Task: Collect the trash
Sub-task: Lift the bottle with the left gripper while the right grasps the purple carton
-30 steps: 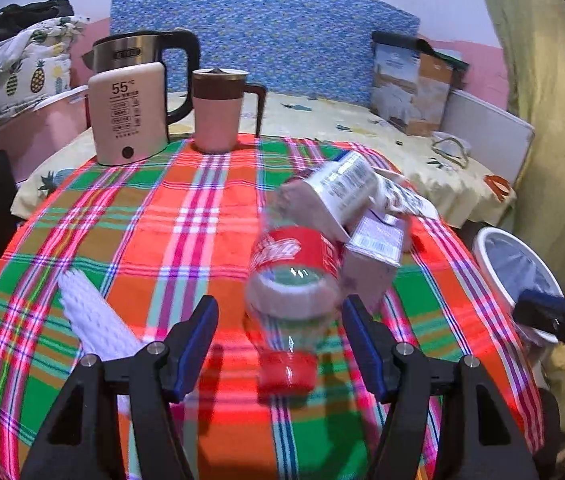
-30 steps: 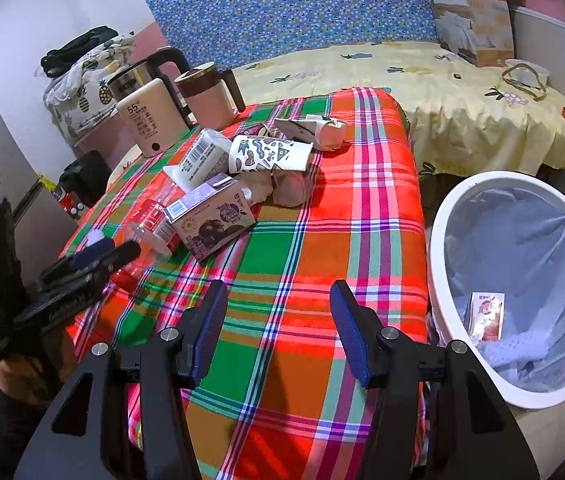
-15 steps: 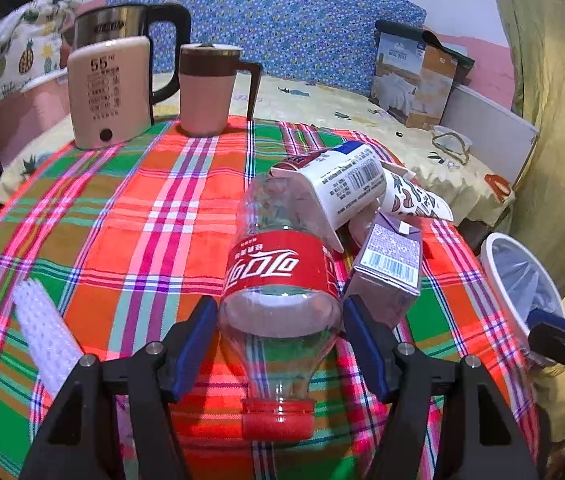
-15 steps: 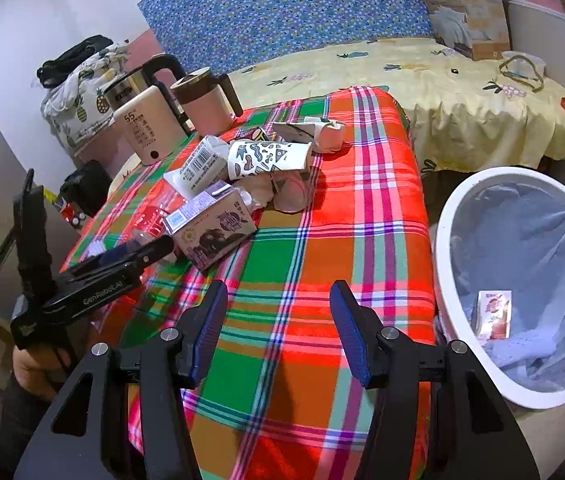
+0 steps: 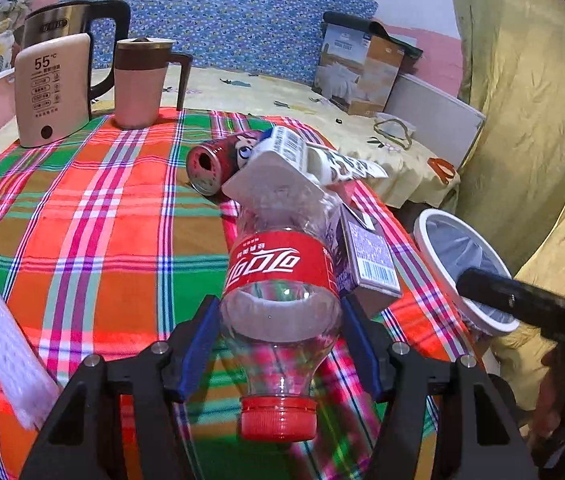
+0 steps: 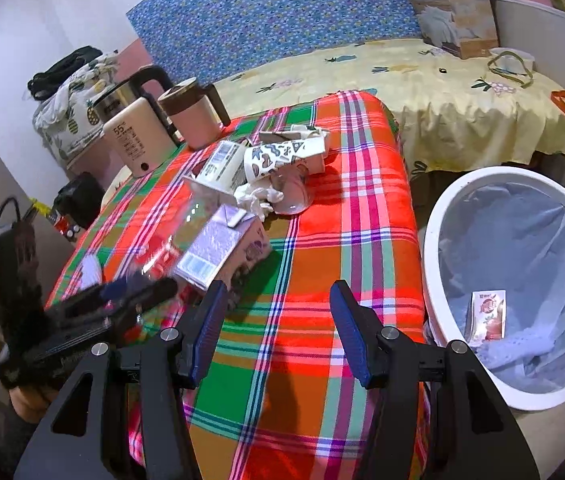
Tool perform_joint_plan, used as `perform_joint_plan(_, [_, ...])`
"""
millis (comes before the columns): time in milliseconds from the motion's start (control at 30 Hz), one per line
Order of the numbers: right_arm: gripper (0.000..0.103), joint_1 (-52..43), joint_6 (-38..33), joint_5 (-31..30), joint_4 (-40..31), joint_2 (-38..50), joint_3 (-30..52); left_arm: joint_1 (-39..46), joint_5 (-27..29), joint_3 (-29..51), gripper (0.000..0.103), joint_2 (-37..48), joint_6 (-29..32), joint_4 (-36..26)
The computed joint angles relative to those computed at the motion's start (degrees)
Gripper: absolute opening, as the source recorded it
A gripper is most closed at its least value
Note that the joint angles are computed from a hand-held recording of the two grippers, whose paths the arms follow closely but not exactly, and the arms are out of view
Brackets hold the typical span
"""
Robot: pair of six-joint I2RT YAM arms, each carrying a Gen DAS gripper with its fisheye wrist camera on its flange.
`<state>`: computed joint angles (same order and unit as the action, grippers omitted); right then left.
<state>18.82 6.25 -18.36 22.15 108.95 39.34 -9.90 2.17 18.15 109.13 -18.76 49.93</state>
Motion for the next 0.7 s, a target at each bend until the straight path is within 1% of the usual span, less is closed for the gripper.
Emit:
perform_joint_plan(67, [0.055, 0.4, 0.4, -0.3, 0.1, 0.2, 0.3, -0.5, -0.3, -0.8, 0.063, -0.3, -1.0, 0.8])
perform_joint_plan(200, [0.056, 2.6, 1.7, -1.0, 1.0, 1.5, 1.7, -0.8, -3.7, -3.1, 0.063, -1.3, -2.4, 2.3])
perform_joint_plan(300, [0.056, 4.7, 2.8, -0.6, 1.4, 3.1, 3.5, 0.7, -6.5, -5.4, 0.063, -1.8, -3.0, 3.9])
perform_joint_plan(367, [0.056, 6.1, 3.5, 0.1, 1.9, 4.2, 4.5, 2.4, -7.1, -6.9, 0.063, -2.2, -3.4, 5.1])
perform_joint_plan(433, [0.057, 7.8, 4.2, 2.0, 1.9, 5.3, 5.9, 4.0, -7.1, -8.4, 0.063, -2.6, -3.7, 6.5])
perform_joint_plan(533, [0.057, 10.0, 5.4, 5.2, -0.1, 7.6, 8.8, 5.8, -6.6, -9.7, 0.063, -2.3, -3.2, 8.4])
perform_joint_plan(700, [0.058, 12.2, 5.8, 11.0, -2.6, 9.6, 11.5, 6.1, -5.9, -10.0, 0.063, -0.9, -2.6, 10.3])
